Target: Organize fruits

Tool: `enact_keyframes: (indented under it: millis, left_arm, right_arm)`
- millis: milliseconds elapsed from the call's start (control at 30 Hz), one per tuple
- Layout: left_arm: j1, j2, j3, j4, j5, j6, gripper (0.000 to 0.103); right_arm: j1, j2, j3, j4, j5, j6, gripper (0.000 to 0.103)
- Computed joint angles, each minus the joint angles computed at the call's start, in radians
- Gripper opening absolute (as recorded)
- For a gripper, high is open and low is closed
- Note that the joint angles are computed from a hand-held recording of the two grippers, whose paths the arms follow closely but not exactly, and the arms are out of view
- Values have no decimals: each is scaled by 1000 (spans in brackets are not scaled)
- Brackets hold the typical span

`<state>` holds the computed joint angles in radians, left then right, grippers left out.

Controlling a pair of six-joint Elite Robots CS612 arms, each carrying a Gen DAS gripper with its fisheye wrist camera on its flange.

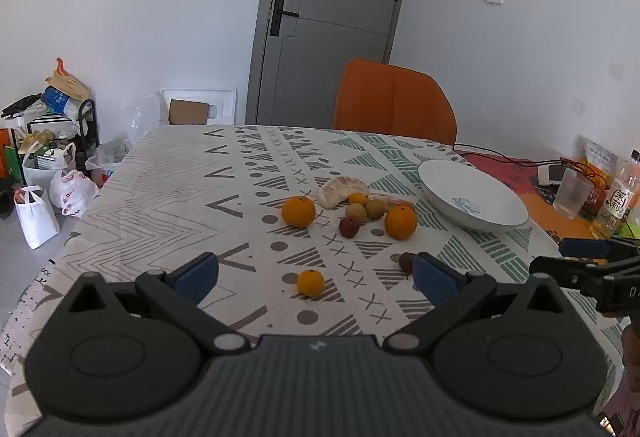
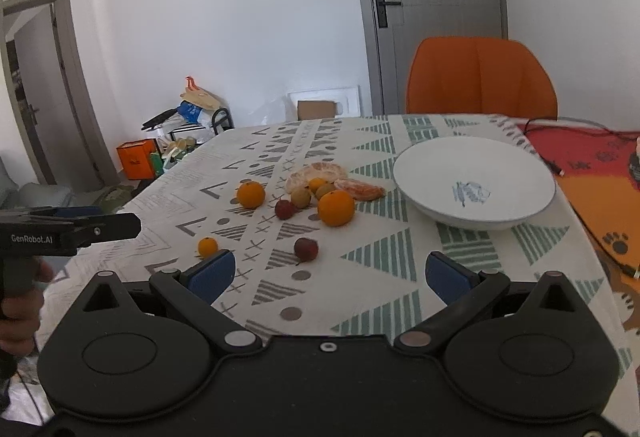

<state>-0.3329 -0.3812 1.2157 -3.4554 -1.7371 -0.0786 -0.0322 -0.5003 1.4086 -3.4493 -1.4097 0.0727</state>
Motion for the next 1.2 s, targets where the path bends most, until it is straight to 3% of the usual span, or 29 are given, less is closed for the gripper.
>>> enact_keyframes:
  millis: [233,400,667,733,867,967,1100,1200]
  left_arm:
    - [-1,35,-58,37,1,-6,96]
    - [-5,61,-104,67,5,3,87]
    - [-12,94,-168,146,3,29,83]
    - [-13,104,-189,182,-3,37,72]
    - [-14,120,-223,254,-8,33,61]
    - [-18,127,-229,258,13,41,49]
    - [-23,130,-227,240,38,54,21]
    - [-16,131,-238,257,16,24,22]
  right_arm:
    - [2,28,-44,38,-5,12,102]
    - [4,52,-83,61,1,13,94]
    - [10,86,-141,97,-19,32,93]
    - [10,94,-156,116,-8,52,93]
    - [12,111,-184,141,-12,67,93]
    - [10,122,-201,151,-2,81,93]
    - [10,136,-226,173,10,96,93]
    - [8,146,-246,182,34,108,93]
